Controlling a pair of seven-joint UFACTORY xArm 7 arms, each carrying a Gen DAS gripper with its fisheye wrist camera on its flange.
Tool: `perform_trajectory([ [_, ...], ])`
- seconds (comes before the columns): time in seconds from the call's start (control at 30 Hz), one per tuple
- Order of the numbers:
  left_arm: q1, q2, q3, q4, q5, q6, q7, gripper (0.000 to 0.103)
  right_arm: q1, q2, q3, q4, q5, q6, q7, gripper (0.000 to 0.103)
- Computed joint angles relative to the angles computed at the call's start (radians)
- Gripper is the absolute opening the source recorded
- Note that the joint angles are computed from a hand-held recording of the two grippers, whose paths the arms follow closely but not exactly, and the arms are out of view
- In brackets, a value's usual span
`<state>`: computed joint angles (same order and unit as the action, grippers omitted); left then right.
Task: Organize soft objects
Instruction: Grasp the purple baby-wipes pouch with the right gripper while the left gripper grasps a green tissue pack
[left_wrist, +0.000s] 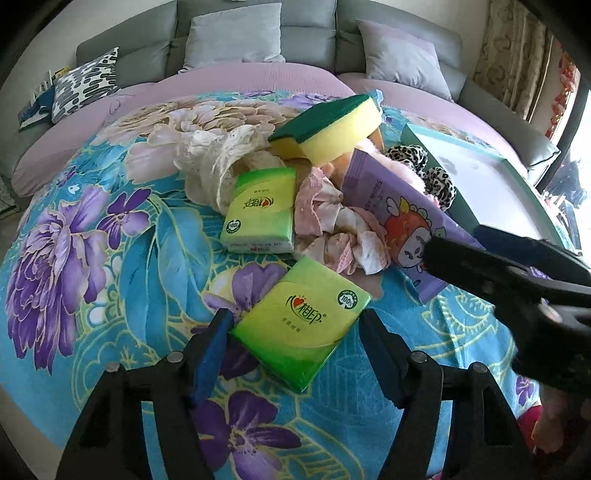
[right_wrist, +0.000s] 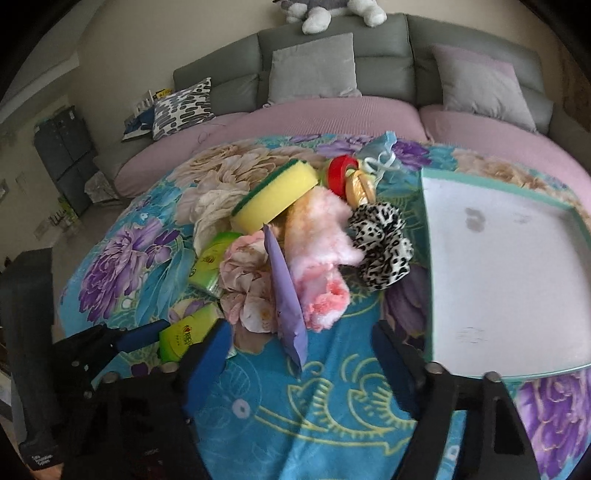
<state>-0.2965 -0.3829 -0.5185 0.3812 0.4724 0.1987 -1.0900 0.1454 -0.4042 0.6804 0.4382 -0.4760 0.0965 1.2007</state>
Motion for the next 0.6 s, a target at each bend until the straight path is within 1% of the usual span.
perform_trajectory([
  [0.07,0.004,0.002,0.005,-0.005,0.003,-0.023,0.006,0.071,-0.014,0.019,0.002,0.001,-0.008,-0.023,-0.004,0.060],
  [0.1,0.007,0.002,0.005,-0.007,0.004,-0.032,0.007,0.071,-0.018,0.028,0.004,0.004,-0.008,-0.029,-0.007,0.056],
  [0.13,0.010,0.003,0.005,-0.009,0.003,-0.041,0.011,0.071,-0.031,0.041,0.013,0.009,-0.014,-0.039,-0.007,0.049],
  [0.17,0.012,0.005,0.004,-0.011,0.001,-0.047,0.014,0.071,-0.036,0.047,0.017,0.012,-0.014,-0.043,-0.008,0.045],
  [0.2,0.019,0.007,0.003,-0.013,0.002,-0.057,0.018,0.071,-0.041,0.055,0.020,0.015,-0.015,-0.050,-0.011,0.043],
  [0.27,0.038,0.009,-0.009,-0.015,0.008,-0.073,0.022,0.071,-0.073,0.068,0.047,0.021,-0.023,-0.065,-0.004,0.032],
  [0.33,0.056,0.015,-0.021,-0.016,0.011,-0.090,0.027,0.070,-0.108,0.077,0.074,0.024,-0.027,-0.085,0.006,0.031],
  [0.4,0.061,0.012,-0.026,-0.022,0.006,-0.099,0.035,0.070,-0.122,0.085,0.084,0.022,-0.017,-0.104,0.001,0.024],
  [0.43,0.069,0.012,-0.032,-0.021,0.006,-0.102,0.039,0.070,-0.136,0.089,0.096,0.022,-0.011,-0.114,0.000,0.019],
  [0.5,0.078,0.008,-0.044,-0.024,0.003,-0.107,0.043,0.069,-0.145,0.091,0.104,0.017,0.007,-0.126,-0.012,0.019],
  [0.6,0.087,0.001,-0.058,-0.028,-0.003,-0.111,0.048,0.067,-0.153,0.090,0.115,0.010,0.044,-0.141,-0.034,0.016],
])
